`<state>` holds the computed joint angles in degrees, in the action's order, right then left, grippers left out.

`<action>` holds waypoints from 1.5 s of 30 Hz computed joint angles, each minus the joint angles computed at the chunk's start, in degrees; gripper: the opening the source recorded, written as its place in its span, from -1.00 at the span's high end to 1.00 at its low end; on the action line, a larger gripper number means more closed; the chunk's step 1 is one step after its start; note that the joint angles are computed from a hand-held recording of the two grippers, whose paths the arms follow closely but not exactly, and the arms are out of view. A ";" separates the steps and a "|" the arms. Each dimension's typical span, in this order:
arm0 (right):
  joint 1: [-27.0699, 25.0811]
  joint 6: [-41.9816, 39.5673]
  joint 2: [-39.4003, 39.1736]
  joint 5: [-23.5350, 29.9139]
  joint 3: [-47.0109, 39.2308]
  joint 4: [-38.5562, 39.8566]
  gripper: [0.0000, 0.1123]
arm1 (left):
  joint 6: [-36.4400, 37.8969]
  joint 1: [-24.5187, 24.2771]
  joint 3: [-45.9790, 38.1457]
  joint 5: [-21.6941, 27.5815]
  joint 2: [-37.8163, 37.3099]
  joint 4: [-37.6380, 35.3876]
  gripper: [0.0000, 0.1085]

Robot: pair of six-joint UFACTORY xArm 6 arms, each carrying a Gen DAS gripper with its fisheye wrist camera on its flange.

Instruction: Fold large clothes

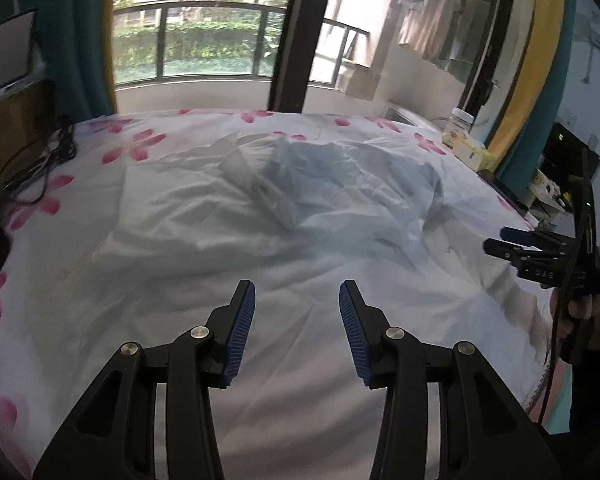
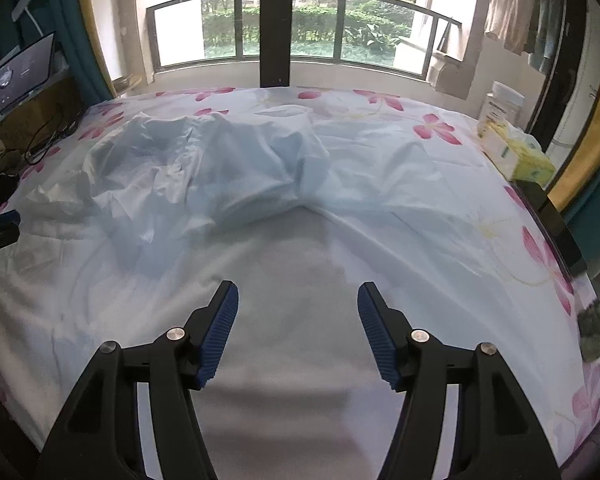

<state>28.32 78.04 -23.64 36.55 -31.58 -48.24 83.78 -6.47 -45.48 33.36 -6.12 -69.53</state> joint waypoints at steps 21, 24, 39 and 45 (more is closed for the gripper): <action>3.67 3.84 -33.34 23.84 19.99 5.69 -0.14 | -4.32 9.81 7.65 -9.38 -5.12 1.80 0.00; 3.66 3.96 -37.12 27.03 21.82 6.80 -0.14 | -4.38 11.38 8.24 -9.19 -5.25 2.63 -0.01; 6.97 6.11 -45.52 36.10 25.29 8.25 -0.14 | -1.26 13.13 9.48 -14.20 -4.19 2.26 -0.10; 8.22 5.32 -49.77 35.67 27.42 8.39 0.00 | 1.92 14.35 11.04 -12.29 -4.92 4.83 -0.10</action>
